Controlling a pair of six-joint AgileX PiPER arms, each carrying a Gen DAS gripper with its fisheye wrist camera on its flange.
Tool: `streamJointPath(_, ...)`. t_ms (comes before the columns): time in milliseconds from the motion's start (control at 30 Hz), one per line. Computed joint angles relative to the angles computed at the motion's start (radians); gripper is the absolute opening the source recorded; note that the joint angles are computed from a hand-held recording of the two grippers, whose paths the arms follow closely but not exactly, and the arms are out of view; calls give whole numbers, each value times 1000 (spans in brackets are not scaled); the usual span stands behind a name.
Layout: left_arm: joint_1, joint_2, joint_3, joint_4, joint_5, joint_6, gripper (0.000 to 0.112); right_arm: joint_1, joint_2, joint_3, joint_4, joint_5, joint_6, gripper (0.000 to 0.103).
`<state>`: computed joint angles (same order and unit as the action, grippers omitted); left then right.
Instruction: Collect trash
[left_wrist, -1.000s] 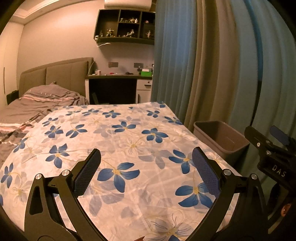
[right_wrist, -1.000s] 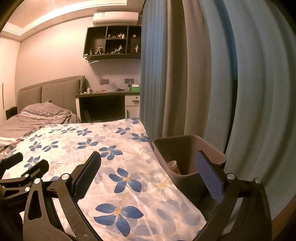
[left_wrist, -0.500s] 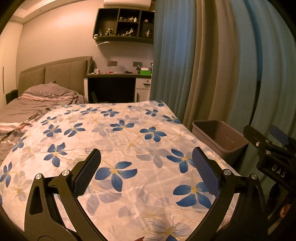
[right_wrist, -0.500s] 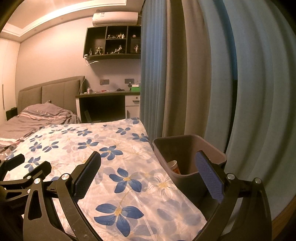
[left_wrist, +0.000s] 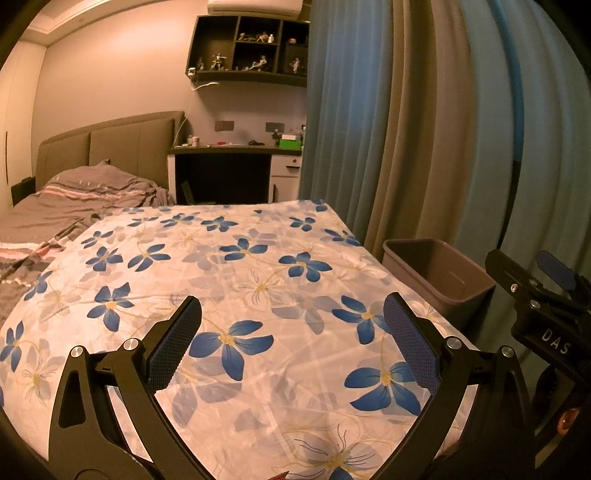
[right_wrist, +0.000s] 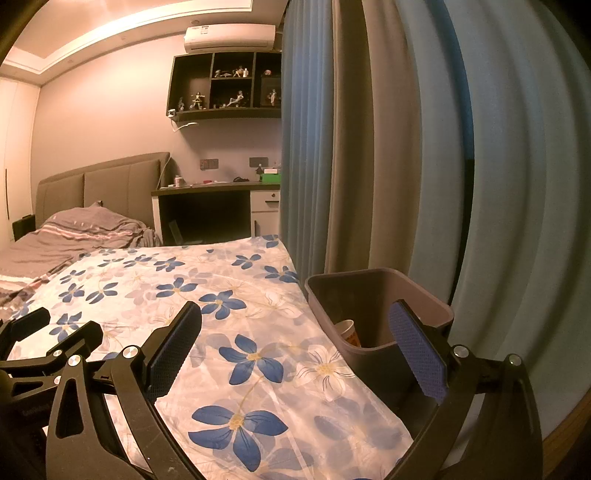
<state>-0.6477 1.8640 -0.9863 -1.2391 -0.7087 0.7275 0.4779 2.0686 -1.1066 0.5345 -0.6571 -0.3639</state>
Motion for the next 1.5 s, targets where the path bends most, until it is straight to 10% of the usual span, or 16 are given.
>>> streamJointPath(1500,-10,7,-13,-25,-6,13,97,-2,0,-1,-3,1,5,97)
